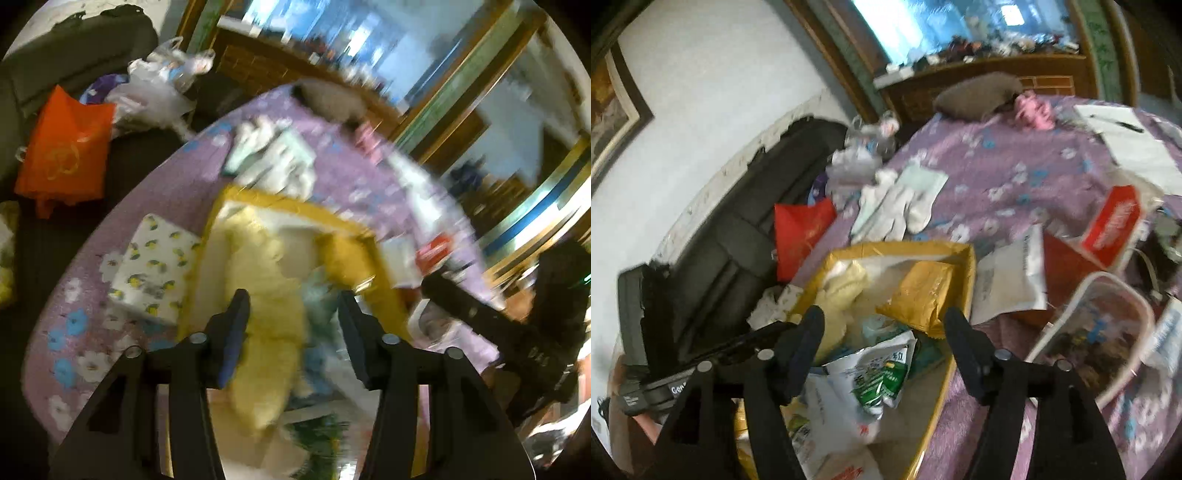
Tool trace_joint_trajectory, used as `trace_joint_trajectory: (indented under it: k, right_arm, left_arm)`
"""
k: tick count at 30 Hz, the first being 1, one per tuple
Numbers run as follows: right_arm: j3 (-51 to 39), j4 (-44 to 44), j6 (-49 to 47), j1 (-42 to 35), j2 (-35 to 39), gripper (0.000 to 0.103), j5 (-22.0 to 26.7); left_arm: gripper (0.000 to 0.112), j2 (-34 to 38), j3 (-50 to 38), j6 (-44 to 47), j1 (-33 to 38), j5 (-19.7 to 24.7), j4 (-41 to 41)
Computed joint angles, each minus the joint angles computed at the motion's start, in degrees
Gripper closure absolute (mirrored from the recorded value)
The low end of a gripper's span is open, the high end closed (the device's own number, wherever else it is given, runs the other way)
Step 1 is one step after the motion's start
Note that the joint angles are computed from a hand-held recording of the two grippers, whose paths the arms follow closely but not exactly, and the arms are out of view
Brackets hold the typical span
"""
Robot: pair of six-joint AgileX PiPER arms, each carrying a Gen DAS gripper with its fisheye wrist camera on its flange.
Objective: Organize soft objects
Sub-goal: 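Grasp the yellow plush with the left tool while the right carries the envelope to the tray, then release both items into the tray and move both tools back over the table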
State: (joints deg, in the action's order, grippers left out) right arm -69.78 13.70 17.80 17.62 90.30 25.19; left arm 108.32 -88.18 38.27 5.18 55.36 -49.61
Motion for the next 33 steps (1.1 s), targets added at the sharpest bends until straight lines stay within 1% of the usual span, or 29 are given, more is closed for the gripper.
trace_joint_trajectory:
  k: [1,2,3,4,5,6,7,9,10,11,12,14,17,19,20,22,24,25,26,28,31,33]
  right_arm:
    - [1.66,-2.68,4.04,0.38,-2.08,0.034,-0.25]
    - [3.15,-4.28,7.17,0.52,-3.79,0.034,-0.33]
    - [4.76,-4.49,9.02,0.48,-5.52,0.034,-0.06]
    - [6.67,-4.77,10.75,0.30,-7.79,0.034,1.23]
    - [8.10,-7.33,13.78,0.55,-9.64,0.034,2.18]
    - [9.34,-11.09,17.97,1.08,-11.31,0.034,3.14]
    - [10.49,-15.24,22.79,1.70,-13.10,0.034,4.96]
    - [14.93,-22.87,31.90,3.12,-18.54,0.034,8.32]
    - [16.41,-24.13,34.20,3.31,-20.32,0.034,9.87]
    - [18.47,-23.19,34.54,2.58,-22.31,0.034,10.55]
    - [20.50,-22.12,34.79,1.82,-24.04,0.034,11.01]
    - [24.41,-22.48,38.15,0.71,-27.21,0.034,12.75]
    - [29.39,-17.99,36.69,-2.69,-30.46,0.034,11.65]
    - [31.46,-18.24,38.55,-3.42,-31.06,0.033,11.61]
    - [32.37,-17.78,38.68,-3.75,-31.32,0.033,11.17]
    - [33.37,-16.43,36.86,-4.49,-30.79,0.033,10.18]
    - [33.41,-20.35,41.05,-3.15,-30.38,0.033,11.31]
    - [34.35,-21.45,42.94,-3.04,-31.43,0.033,11.04]
    - [35.69,-20.32,42.55,-3.84,-32.85,0.033,10.05]
    - [36.70,-17.33,38.78,-5.75,-33.74,0.033,9.61]
    - [37.14,-15.97,36.04,-6.33,-34.04,0.033,9.01]
    - [37.27,-15.74,34.41,-6.41,-34.23,0.033,9.29]
  left_arm:
    - [0.048,-1.36,3.01,3.73,1.46,-0.45,-5.09]
    - [0.044,-2.49,5.12,6.11,2.05,-1.20,-8.36]
    - [0.038,-4.39,8.54,8.77,3.05,-1.72,-12.23]
    - [0.037,-5.30,10.15,9.31,3.47,-0.87,-13.81]
    - [0.037,-6.03,10.99,9.39,3.62,-0.01,-14.40]
    - [0.037,-8.50,13.50,9.59,2.91,-0.08,-14.02]
    - [0.037,-10.08,14.39,9.30,2.20,-0.42,-12.67]
    - [0.037,-16.64,19.06,11.71,-1.09,-2.39,-9.01]
    - [0.037,-18.12,19.84,12.11,-2.01,-2.28,-7.82]
    - [0.037,-20.16,21.00,12.70,-2.74,-1.28,-7.08]
    - [0.037,-22.09,22.39,13.74,-2.95,0.61,-7.38]
    - [0.037,-24.92,24.65,15.97,-3.05,3.85,-7.63]
    - [0.037,-29.55,29.18,17.90,-3.49,5.97,-7.31]
    - [0.037,-31.63,31.35,20.55,-2.37,9.86,-7.73]
    - [0.038,-32.39,32.03,21.02,-2.28,10.42,-7.56]
    - [0.038,-34.03,33.30,21.49,-3.09,10.46,-6.41]
    - [0.038,-34.48,33.45,19.68,-5.05,8.68,-5.13]
    - [0.038,-34.34,33.14,18.50,-6.11,7.79,-4.39]
    - [0.038,-33.89,32.61,17.73,-6.84,7.30,-3.91]
    - [0.038,-33.83,32.40,17.27,-6.88,7.30,-3.89]
    - [0.038,-34.10,32.55,17.91,-6.08,9.05,-5.13]
    - [0.038,-34.03,32.24,16.62,-7.17,8.23,-4.45]
